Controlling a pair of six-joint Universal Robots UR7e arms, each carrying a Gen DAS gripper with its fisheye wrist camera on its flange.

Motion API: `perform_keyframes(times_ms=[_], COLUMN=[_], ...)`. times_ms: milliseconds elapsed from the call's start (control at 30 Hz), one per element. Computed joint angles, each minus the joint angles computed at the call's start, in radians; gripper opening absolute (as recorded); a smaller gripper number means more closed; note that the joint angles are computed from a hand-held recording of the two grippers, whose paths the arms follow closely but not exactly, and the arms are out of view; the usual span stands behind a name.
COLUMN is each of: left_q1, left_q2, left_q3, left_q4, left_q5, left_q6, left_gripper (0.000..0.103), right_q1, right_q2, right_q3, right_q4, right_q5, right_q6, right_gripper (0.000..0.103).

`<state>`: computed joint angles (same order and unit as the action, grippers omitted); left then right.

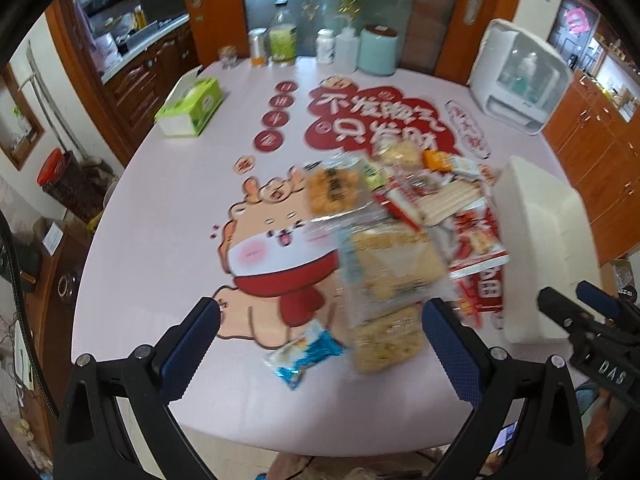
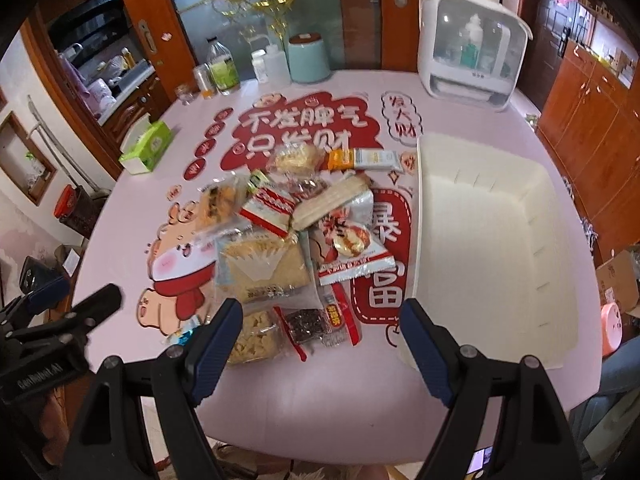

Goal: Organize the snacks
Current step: 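Grasp the blue wrapper snack with the left tool while the right tool grasps the dark jerky pack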

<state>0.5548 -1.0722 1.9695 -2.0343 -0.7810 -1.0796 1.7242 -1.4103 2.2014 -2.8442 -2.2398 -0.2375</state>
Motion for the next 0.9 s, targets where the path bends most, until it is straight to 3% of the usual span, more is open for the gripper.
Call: perform_keyframes(times_ms=[167, 333, 500, 667, 900], left_q1=[0.059, 0.126, 0.162, 0.194, 0.231], left_q2=[-0.039, -0.042, 0.005, 0.070, 0.121], left_q3=[0.086, 0.146, 0.173, 0.149, 0.117], left_q4=[-0.063, -0.115, -0.162, -0.155, -0.197], left_q5=[-0.002, -0.059, -0.078, -0.092, -0.103], left_q6=[0.075, 0.169, 0.272, 0.330, 0.378], left_gripper=[0.100, 0.100, 0.100, 0.100, 0.100], right_q1=[-0.027, -0.065, -0.119, -0.154, -0.153], right_q2=[0.081, 0.149, 0.182, 0.223, 0.317], right_q3=[0.011, 0.015, 0.015, 0.014, 0.007], right_q4=[-0.069, -0.074, -0.057, -0.105, -0.287], right_q5=[-0.038, -0.034, 0.022, 0.004, -0.099], right_q6=[-0.055, -0.106, -0.112, -0.158, -0.363], right_gripper=[0.081, 0.081, 0.081, 0.081, 0.082])
